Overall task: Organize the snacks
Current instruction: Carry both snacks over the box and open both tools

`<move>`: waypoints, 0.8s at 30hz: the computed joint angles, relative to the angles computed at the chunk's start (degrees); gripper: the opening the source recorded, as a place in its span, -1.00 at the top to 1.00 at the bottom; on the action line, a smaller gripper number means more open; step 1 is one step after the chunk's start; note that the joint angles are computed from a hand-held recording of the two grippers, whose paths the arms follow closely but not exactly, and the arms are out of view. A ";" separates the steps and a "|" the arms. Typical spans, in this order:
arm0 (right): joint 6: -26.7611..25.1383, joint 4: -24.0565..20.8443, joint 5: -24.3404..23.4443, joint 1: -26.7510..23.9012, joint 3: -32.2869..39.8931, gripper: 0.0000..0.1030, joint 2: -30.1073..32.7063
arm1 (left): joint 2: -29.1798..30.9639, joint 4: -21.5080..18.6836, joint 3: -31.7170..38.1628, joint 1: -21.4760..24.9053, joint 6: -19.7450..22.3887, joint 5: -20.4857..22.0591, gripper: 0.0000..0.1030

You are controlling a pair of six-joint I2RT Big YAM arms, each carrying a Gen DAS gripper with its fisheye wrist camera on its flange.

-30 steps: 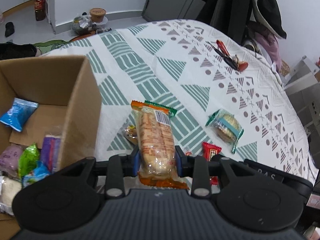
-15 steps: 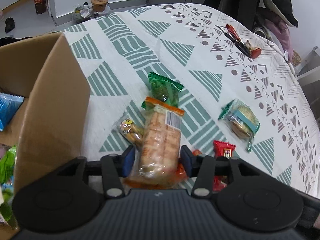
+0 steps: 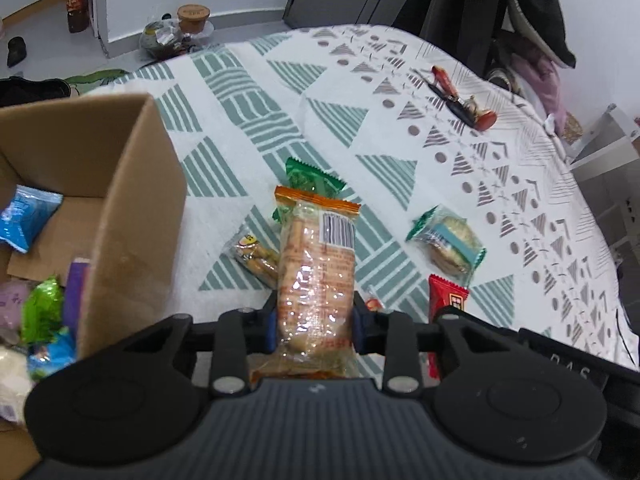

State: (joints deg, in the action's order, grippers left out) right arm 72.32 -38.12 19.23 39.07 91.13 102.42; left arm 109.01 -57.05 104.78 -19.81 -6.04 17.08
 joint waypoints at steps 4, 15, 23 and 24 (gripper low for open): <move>-1.15 1.87 0.35 0.58 0.61 0.59 -0.48 | -1.57 0.06 -0.45 0.91 -0.35 1.35 0.37; -5.06 2.97 2.58 2.43 6.22 0.59 0.66 | -6.06 -0.05 -0.92 4.40 -1.01 3.84 0.37; -9.42 2.08 3.78 4.13 12.44 0.59 2.99 | -7.05 -1.39 0.30 8.24 -0.10 4.43 0.37; -9.82 1.81 3.83 4.31 13.34 0.59 3.43 | -7.03 -1.59 0.57 8.79 0.15 4.45 0.37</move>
